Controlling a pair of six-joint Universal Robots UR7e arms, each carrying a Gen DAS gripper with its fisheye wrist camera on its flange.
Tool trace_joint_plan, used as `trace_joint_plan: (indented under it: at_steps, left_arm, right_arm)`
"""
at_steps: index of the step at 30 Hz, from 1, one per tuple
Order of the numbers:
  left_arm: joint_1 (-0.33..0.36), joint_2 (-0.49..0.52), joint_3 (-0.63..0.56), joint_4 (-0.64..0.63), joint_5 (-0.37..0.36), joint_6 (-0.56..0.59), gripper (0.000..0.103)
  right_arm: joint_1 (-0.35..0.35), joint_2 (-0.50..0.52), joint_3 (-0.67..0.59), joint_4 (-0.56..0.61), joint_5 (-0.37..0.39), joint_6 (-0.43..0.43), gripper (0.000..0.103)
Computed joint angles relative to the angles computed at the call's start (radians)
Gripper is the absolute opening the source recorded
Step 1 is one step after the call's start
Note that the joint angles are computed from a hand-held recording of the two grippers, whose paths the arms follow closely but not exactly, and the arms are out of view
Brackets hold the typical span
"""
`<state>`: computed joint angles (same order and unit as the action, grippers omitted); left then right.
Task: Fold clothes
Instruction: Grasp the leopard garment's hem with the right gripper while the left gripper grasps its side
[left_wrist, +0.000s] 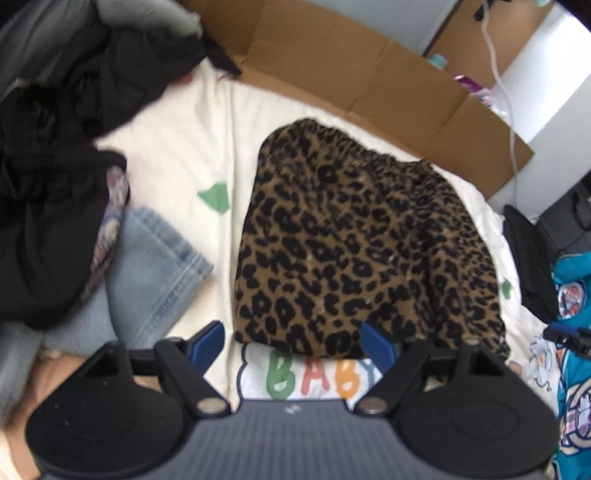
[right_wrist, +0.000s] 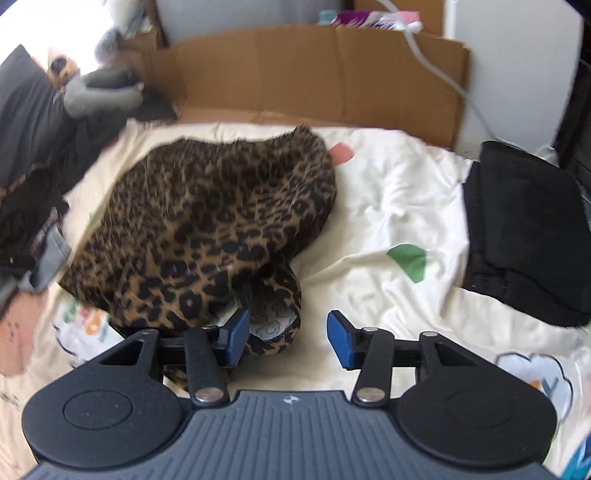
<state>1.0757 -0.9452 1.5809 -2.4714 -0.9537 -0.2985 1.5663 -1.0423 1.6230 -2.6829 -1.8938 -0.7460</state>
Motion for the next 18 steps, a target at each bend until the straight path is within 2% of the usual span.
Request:
trace_joint_plan:
  at_steps: [7,11,16,17,18]
  left_arm:
    - [0.037,0.055,-0.024,-0.049,0.023,0.006,0.065]
    - [0.059,0.089,-0.056,-0.05,0.022,0.023,0.053]
    - [0.081,0.119,-0.094,0.015,0.007,0.034,0.053]
    - [0.082,0.121,-0.091,0.009,0.007,0.041,0.05]
    - [0.081,0.122,-0.087,0.001,0.011,0.048,0.042]
  right_arm:
    - [-0.016,0.1,-0.045,-0.043,-0.02,-0.111,0.054]
    - [-0.02,0.143,-0.072,-0.062,-0.036,-0.172,0.054]
    - [-0.023,0.19,-0.106,-0.073,-0.053,-0.216,0.054]
    - [-0.023,0.198,-0.112,-0.073,-0.054,-0.224,0.054]
    - [-0.023,0.207,-0.119,-0.073,-0.055,-0.232,0.05]
